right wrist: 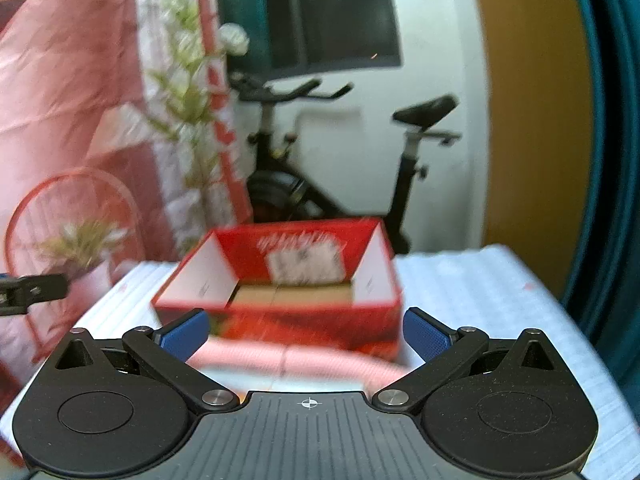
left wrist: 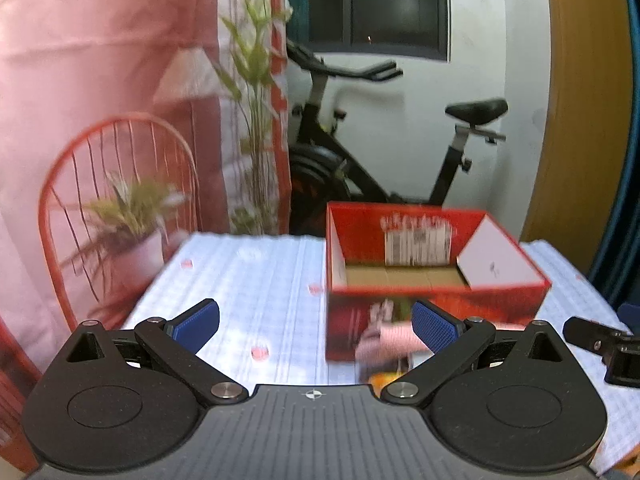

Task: Organize soft objects
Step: 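Move both grippers down toward the pile of soft items beside the box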

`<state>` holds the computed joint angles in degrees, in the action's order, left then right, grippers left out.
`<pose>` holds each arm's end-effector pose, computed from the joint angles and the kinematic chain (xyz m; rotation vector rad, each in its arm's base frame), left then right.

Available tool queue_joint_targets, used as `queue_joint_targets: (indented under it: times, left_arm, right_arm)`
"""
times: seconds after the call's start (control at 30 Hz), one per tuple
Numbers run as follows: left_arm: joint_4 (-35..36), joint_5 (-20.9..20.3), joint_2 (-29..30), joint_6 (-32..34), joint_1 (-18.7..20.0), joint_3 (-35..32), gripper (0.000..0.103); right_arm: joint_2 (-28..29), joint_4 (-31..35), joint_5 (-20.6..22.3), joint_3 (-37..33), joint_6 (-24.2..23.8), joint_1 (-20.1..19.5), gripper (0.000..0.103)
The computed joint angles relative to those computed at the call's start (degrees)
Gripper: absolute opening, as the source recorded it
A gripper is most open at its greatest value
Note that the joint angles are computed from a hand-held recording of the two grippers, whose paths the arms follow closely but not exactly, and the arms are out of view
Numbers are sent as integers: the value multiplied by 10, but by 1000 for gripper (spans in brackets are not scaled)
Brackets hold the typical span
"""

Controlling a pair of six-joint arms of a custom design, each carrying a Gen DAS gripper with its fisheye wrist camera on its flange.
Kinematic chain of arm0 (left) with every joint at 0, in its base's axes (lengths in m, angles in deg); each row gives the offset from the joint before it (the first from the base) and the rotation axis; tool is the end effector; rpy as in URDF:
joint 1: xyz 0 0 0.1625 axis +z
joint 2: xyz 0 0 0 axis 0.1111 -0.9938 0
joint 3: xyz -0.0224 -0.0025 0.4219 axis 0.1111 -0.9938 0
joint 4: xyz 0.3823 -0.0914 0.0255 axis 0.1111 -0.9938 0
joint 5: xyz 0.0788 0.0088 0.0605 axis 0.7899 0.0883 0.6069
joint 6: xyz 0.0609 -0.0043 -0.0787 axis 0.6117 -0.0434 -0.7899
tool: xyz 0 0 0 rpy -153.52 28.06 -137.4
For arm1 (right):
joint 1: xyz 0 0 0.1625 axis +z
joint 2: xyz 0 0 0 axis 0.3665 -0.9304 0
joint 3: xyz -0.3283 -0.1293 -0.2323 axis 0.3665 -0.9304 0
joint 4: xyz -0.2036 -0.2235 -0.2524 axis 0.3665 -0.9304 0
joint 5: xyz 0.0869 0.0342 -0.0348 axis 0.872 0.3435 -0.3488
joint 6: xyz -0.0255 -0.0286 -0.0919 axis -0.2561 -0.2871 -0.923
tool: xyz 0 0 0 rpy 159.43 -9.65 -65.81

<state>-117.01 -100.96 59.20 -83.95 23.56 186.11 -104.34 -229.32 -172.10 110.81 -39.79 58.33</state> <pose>-0.4139 -0.5019 0.0085 0.4277 2.0218 -1.2184 0.0372 -0.5274 0.3248 0.5556 -2.2730 1.2932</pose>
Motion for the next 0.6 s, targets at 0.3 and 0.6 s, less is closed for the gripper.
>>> queue_joint_targets:
  times: [0.3,0.6]
  left_arm:
    - [-6,-17,-10,-56,13,67,103]
    - [-9,-32,-7,-72,13,85,103]
  right_arm:
    - [38,-45,-10,60,-14,-20,103]
    - [29,-42,-15,89,-9,-40,103]
